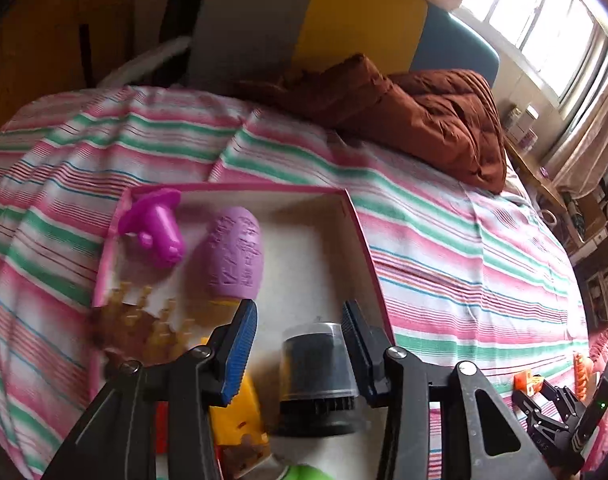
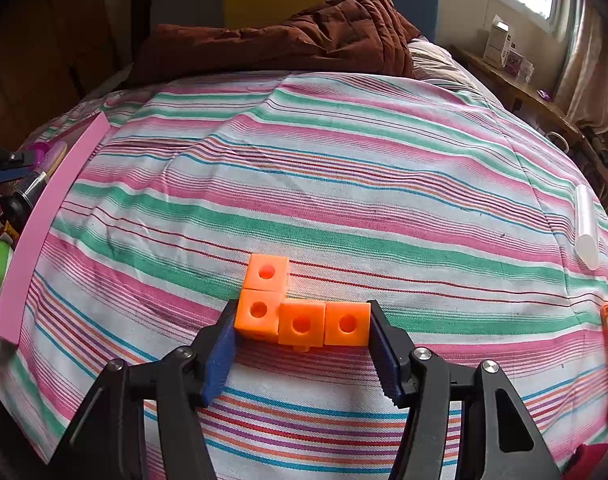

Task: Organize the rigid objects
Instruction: 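Carry the black cup into the tray and open the left gripper while the right holds the block, then carry the orange cube block into the tray and open the right gripper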

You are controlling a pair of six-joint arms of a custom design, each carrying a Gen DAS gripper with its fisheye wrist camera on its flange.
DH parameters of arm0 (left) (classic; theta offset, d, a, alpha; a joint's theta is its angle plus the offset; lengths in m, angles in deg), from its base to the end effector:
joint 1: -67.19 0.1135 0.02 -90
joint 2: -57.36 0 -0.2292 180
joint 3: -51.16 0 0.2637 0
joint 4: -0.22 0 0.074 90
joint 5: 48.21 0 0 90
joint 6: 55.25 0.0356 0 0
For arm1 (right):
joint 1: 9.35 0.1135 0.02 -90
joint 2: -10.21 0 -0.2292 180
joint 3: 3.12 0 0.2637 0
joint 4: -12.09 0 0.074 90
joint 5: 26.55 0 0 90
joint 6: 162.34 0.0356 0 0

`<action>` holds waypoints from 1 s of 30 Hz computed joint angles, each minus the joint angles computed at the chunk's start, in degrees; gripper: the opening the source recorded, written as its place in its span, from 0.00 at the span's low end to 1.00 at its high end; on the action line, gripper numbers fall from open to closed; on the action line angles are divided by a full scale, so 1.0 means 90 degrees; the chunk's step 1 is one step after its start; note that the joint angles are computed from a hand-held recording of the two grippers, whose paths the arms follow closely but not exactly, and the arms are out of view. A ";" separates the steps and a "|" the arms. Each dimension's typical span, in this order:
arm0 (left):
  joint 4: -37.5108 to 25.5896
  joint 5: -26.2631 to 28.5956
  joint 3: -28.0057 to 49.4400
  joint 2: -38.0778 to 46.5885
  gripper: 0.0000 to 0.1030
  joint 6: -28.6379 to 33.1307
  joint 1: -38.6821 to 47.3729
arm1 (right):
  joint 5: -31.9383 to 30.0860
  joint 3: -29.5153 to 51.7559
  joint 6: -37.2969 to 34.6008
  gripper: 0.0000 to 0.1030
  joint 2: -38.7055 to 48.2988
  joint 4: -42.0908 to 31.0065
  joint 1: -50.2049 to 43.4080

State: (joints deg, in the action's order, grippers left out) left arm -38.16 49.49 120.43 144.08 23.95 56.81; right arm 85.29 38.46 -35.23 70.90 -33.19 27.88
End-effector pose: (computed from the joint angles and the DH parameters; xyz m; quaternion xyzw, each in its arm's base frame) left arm 0.3137 -0.0623 0.1728 0.0162 0.9538 -0.1170 0.2763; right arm 0.1698 0.1124 0.1305 0.0410 0.9575 -0.0157 0.2850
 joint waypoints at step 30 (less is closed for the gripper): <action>-0.1663 -0.1333 -0.2741 -0.5681 0.45 0.0719 0.0008 | 0.0259 0.0506 0.0589 0.59 0.0709 -0.0112 0.0349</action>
State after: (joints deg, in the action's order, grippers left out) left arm -53.13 37.49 95.77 92.95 30.42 56.88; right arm 87.62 43.01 -29.93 77.28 -34.20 31.02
